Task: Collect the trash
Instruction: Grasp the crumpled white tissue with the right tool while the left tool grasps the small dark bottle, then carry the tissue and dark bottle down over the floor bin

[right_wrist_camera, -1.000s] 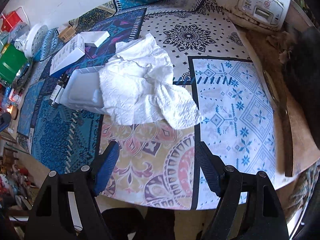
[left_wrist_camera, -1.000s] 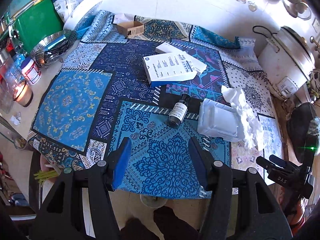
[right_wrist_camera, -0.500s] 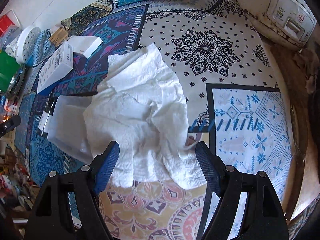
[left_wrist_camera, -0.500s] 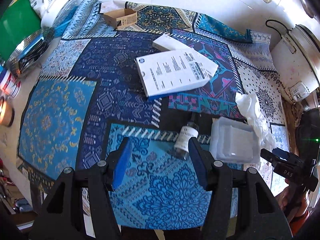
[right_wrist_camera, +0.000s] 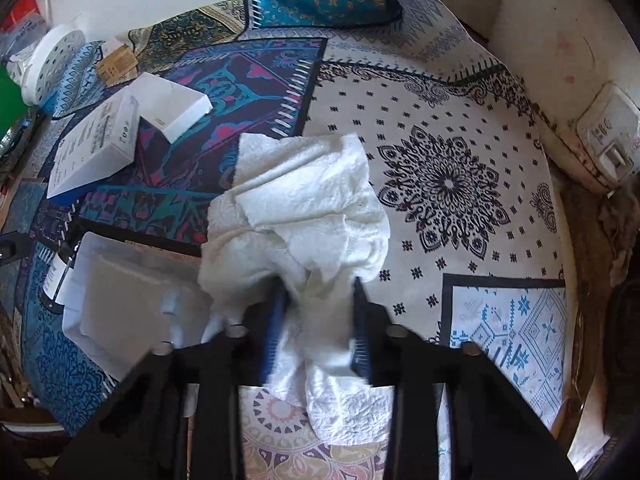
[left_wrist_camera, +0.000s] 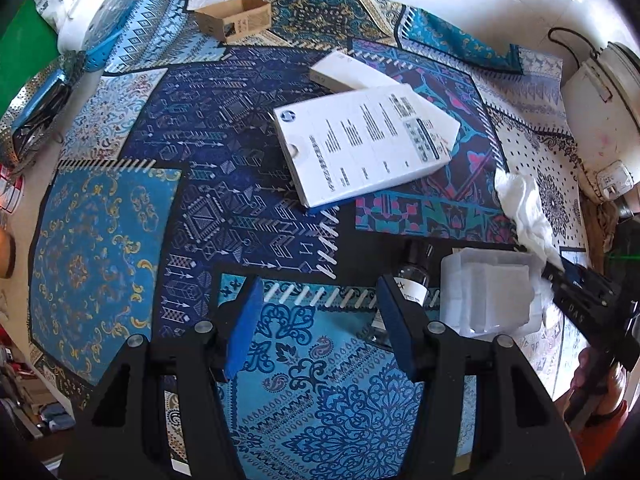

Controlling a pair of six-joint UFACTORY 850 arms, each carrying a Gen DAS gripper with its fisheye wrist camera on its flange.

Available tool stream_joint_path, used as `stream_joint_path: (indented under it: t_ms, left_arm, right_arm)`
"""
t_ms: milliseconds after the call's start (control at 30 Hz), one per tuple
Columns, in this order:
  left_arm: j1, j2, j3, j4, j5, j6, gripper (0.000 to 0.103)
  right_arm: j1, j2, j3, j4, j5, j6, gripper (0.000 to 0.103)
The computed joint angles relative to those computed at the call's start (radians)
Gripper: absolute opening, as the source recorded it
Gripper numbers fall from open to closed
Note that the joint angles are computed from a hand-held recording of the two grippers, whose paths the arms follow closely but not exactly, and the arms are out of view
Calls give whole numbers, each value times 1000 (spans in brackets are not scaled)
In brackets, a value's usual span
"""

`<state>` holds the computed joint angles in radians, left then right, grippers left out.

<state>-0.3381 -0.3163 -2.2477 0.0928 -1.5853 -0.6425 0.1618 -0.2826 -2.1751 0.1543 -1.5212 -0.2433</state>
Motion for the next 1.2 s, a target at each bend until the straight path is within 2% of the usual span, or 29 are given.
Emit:
stream_joint_path:
  t_ms: [233,433,600,700,800,967,1200]
  left_arm:
    - [-28,2,24,-40,21,19,58]
    - [-57,-19,24,-45,35,37,57]
    - [-67,-33,18,-48,75,26,42]
    - [-74,-49,6,-35,78,9,32]
    - [-75,-51,17,-33,95,-20,27]
    - [-96,-39,22,13,70,-97,27]
    - [-197,23,7,165,32,-205,27]
  right_arm:
    - [-40,-75,-125,93,-35,82,10]
    - [-82,-151,-329,133,-91,114,10]
    - [-122,-192,-458,179,-141,126,10]
    - [-148,-166,-440,208,-139,115,10]
    - [-169,-129,-392,238,-127,93,10]
    - [-196,-81,-335,290,-121,47,10]
    - [-215,-31,-306,369,-131,-23,10]
